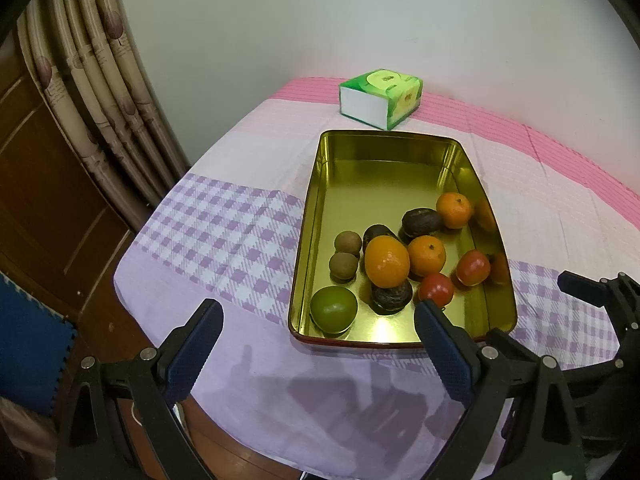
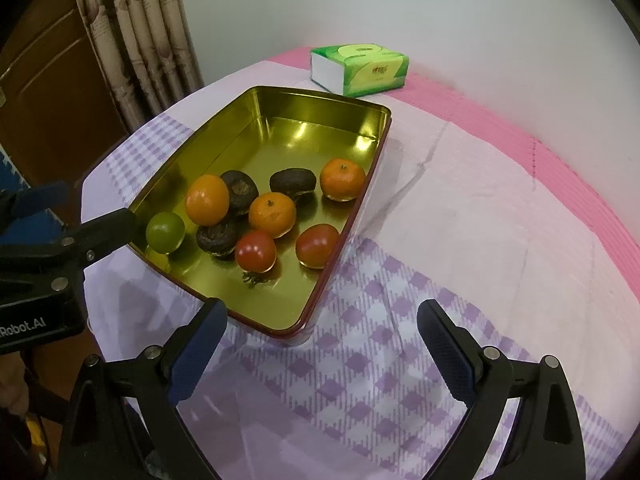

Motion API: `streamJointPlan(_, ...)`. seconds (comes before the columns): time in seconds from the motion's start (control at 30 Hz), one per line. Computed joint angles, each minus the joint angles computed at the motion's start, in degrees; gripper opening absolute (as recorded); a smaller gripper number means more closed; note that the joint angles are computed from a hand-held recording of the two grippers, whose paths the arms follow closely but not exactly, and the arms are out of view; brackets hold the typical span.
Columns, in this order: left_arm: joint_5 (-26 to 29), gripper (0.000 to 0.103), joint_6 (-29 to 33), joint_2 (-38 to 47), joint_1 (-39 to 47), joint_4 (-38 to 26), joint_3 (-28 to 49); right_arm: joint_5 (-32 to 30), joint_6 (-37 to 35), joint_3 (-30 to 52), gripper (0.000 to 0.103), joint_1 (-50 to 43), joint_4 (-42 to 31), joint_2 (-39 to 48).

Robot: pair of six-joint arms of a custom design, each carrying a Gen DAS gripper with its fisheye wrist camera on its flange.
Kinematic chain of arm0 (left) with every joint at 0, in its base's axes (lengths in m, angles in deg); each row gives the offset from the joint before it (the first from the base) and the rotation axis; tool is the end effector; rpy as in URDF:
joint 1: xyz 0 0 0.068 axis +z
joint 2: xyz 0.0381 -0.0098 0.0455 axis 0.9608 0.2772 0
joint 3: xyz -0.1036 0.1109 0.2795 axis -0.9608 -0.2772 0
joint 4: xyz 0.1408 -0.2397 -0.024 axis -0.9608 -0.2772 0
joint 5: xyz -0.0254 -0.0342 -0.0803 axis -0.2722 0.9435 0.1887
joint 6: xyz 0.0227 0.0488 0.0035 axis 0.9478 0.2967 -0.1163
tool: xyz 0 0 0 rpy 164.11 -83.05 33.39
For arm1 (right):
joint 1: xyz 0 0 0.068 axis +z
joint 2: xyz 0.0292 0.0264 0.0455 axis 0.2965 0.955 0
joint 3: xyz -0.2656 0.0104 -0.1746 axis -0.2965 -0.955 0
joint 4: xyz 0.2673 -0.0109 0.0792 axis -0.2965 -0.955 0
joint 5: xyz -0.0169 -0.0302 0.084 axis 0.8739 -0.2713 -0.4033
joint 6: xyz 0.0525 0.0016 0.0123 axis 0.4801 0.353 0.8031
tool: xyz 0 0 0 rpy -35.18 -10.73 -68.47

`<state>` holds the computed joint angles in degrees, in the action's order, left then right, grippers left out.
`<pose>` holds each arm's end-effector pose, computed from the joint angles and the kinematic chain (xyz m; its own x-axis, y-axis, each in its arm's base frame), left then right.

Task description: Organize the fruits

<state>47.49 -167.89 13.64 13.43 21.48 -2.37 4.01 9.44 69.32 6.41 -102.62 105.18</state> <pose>0.1152 -0.1612 0.2172 -0.7271 -0.3636 -0.5823 -0.5002 0.8616 0.0865 0.2062 -0.0243 0.2184 -0.6203 -0.6040 -0.5004 -0.7017 0.7124 0.0101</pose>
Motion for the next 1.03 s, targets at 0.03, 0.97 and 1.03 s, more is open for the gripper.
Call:
streamJointPlan(0.03, 0.0, 0.095, 0.0, 0.0, 0.0, 0.0, 0.0, 0.2, -0.1, -0.1, 0.096, 0.1, 0.1, 0.0)
streamJointPlan(0.97, 0.2, 0.095, 0.2, 0.0, 0.2, 1.6, -0.5, 0.4, -1.0, -0.5, 0.096, 0.6, -0.5, 0.1)
streamJointPlan(1.03, 0.1, 0.095, 0.3, 0.1, 0.1, 1.7, -0.4, 0.4, -1.0, -0.5, 0.096, 0.7, -0.4, 0.1)
